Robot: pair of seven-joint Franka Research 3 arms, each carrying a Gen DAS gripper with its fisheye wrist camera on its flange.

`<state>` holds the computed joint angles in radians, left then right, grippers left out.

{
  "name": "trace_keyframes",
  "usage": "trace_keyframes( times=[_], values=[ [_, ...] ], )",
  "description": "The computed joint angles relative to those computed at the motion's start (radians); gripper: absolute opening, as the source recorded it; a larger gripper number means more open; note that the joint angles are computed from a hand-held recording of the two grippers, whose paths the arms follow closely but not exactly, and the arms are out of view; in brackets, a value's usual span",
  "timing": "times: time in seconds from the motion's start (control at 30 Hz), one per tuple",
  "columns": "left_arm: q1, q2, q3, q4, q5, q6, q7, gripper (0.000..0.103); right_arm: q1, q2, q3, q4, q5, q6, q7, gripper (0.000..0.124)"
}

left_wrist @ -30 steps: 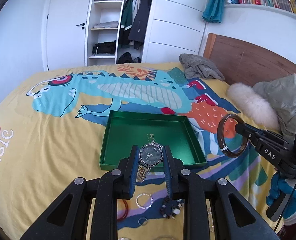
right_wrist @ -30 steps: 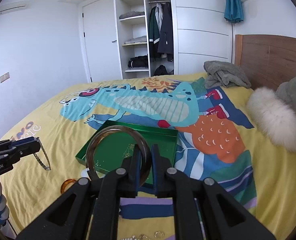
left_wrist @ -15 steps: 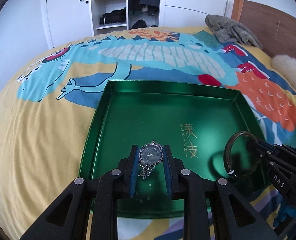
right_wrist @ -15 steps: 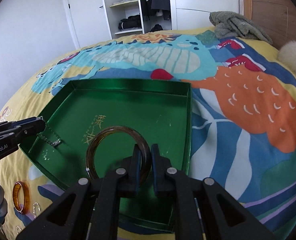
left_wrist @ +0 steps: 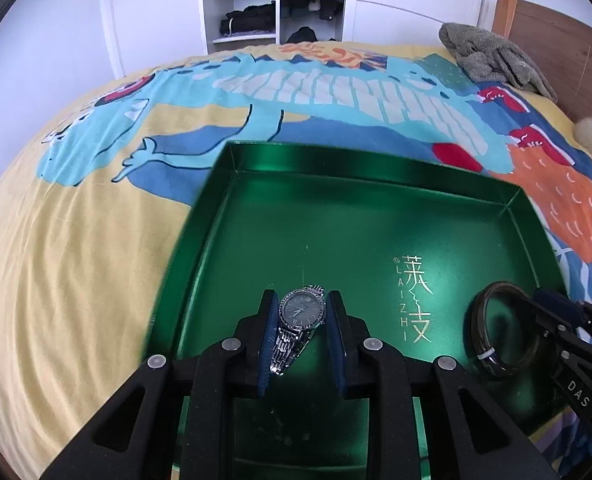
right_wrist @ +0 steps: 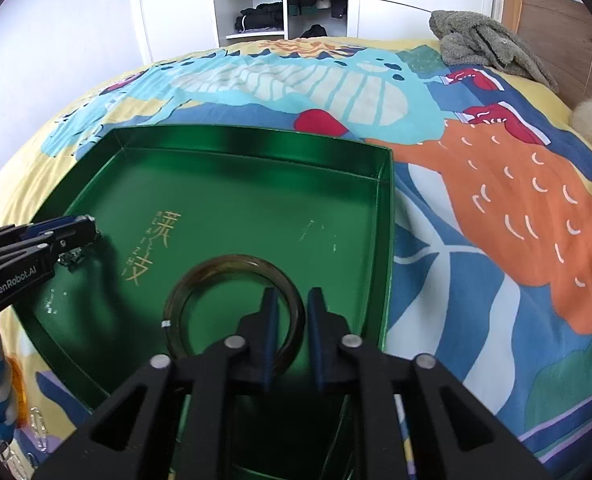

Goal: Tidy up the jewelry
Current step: 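Carry the watch with the left tool into the green tray while the right tool carries the bangle there, then open both tools and withdraw them from the green tray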

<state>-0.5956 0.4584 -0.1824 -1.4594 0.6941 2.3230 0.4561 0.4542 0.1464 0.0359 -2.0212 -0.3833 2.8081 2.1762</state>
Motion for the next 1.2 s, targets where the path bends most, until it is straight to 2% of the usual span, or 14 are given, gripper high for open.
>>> trace_keyframes(
  times=[0.03, 0.1, 0.13, 0.27, 0.4, 0.63, 0.77, 1.0, 1.2],
  values=[
    [-0.004, -0.017, 0.002, -0.014, 0.01, 0.0, -0.004, 0.035, 0.003, -0.014, -0.003, -0.009, -0.011, 0.005, 0.012, 0.034],
    [-0.016, -0.066, 0.004, -0.05, 0.046, -0.013, -0.021, 0.044, 0.001, -0.057, -0.001, -0.041, -0.03, 0.027, 0.032, 0.035],
    [-0.018, -0.101, 0.0, -0.079, 0.064, -0.017, -0.035, 0.045, -0.004, -0.084, 0.005, -0.059, -0.038, 0.032, 0.043, 0.035],
    [0.0, -0.252, -0.043, -0.207, 0.09, -0.027, -0.074, 0.046, -0.042, -0.229, 0.053, -0.154, -0.049, 0.046, 0.072, 0.036],
    [0.031, -0.429, -0.11, -0.342, 0.066, -0.057, -0.105, 0.046, -0.07, -0.429, 0.11, -0.282, -0.019, 0.037, 0.073, 0.036],
    [0.061, -0.743, -0.229, -0.54, -0.007, -0.123, -0.141, 0.045, -0.055, -0.775, 0.202, -0.454, 0.117, -0.067, 0.033, 0.036],
    [0.062, -0.883, -0.295, -0.607, -0.06, -0.18, -0.144, 0.045, -0.033, -0.942, 0.256, -0.518, 0.192, -0.137, 0.026, 0.036],
    [0.046, -1.023, -0.374, -0.674, -0.141, -0.229, -0.16, 0.045, -0.007, -1.158, 0.347, -0.57, 0.307, -0.245, 0.016, 0.036],
    [0.014, -1.05, -0.397, -0.742, -0.196, -0.171, -0.189, 0.046, -0.007, -1.278, 0.392, -0.62, 0.389, -0.29, 0.012, 0.036]
  ],
)
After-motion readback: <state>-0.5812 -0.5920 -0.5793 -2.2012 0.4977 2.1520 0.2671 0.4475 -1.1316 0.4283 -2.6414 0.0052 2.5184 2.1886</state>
